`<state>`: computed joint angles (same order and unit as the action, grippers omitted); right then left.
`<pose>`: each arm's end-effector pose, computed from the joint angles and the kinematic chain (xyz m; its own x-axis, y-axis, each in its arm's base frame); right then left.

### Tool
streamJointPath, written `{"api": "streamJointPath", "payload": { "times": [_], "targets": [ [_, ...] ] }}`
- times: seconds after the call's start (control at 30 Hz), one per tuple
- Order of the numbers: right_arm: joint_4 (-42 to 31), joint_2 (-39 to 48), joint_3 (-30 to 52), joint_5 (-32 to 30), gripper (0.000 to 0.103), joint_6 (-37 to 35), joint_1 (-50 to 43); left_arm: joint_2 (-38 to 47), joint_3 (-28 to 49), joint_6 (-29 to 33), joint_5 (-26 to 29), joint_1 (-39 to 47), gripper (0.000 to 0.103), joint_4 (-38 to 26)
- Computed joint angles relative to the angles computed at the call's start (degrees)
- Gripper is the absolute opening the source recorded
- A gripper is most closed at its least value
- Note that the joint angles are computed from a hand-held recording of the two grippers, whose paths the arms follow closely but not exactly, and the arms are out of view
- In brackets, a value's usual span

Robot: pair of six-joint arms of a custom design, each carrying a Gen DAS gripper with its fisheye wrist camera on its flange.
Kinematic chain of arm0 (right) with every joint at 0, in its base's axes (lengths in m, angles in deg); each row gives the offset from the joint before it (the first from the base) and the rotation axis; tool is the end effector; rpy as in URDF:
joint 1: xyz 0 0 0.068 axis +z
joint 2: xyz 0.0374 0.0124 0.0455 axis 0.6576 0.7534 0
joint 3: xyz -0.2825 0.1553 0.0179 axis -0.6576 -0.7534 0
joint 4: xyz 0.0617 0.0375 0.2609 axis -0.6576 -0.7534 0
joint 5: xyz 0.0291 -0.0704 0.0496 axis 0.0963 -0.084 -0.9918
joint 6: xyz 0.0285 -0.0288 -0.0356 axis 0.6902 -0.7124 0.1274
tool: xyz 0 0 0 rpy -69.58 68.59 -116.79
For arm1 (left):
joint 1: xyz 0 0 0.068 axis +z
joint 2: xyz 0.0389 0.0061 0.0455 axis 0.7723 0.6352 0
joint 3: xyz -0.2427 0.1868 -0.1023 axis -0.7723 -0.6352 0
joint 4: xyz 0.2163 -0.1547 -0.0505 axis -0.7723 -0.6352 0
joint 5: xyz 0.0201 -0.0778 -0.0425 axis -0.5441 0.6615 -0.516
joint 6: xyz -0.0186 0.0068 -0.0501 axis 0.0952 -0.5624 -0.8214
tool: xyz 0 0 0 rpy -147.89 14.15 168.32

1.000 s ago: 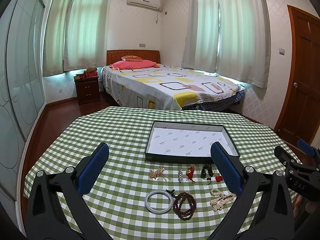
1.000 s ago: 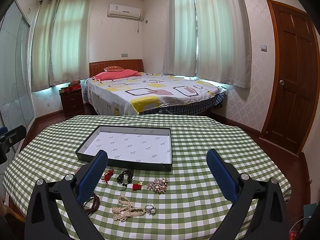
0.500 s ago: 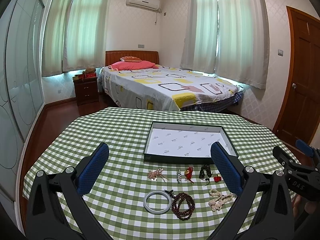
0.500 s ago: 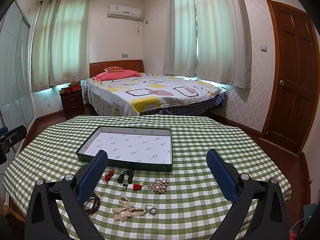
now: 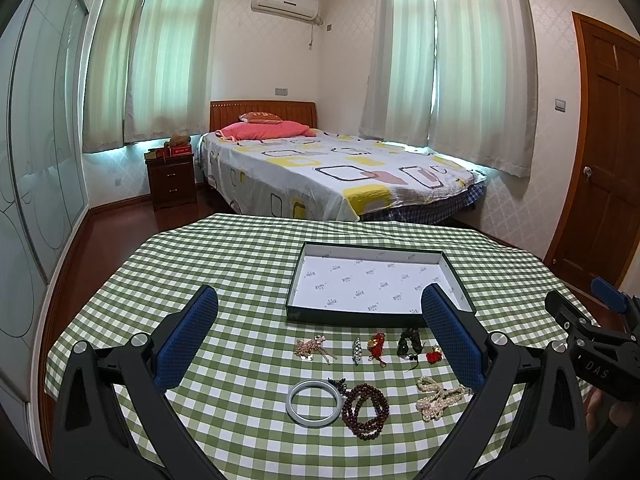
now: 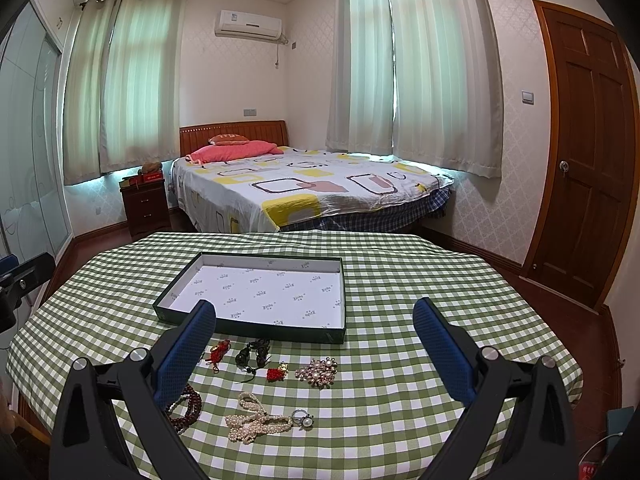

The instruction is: Organize jewelry

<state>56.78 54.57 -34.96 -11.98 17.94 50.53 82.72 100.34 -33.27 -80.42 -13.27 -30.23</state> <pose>0.2083 0.0392 0.3139 -0.4091 -0.1178 -0.9049 -0.2951 0.9554 0.0090 0.1033 -0.1377 0.3412 -0.3813 -0.1751 -0.9077 -0.3192 0.9465 -0.0485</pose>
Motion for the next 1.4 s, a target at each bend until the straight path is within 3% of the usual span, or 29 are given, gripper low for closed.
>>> {"api": "streamJointPath", "payload": {
  "times": [0.6,0.8,1.03,1.4],
  "targets": [
    [0.8,0.6,-0.4,-0.1,0.096,0.1,0.2,-0.4,-1.4,1.2,0.9,0.6,0.099,1.8],
    [6.2,2.6,-4.0,-0.7,0.096,-0.7,-0.1,-3.0,-8.8,11.8,6.7,7.2,0.099,14.6],
    [14.3,11.0,-8.0,-1.5,0.096,-2.5,-2.1,-2.2,-20.6,22.2,20.1,19.5,0.099,30.9],
    [17.5,20.9,-8.2,-1.6,0.096,-2.7,-1.9,6.8,-27.4,27.5,32.7,29.0,0.099,43.7]
  ]
}}
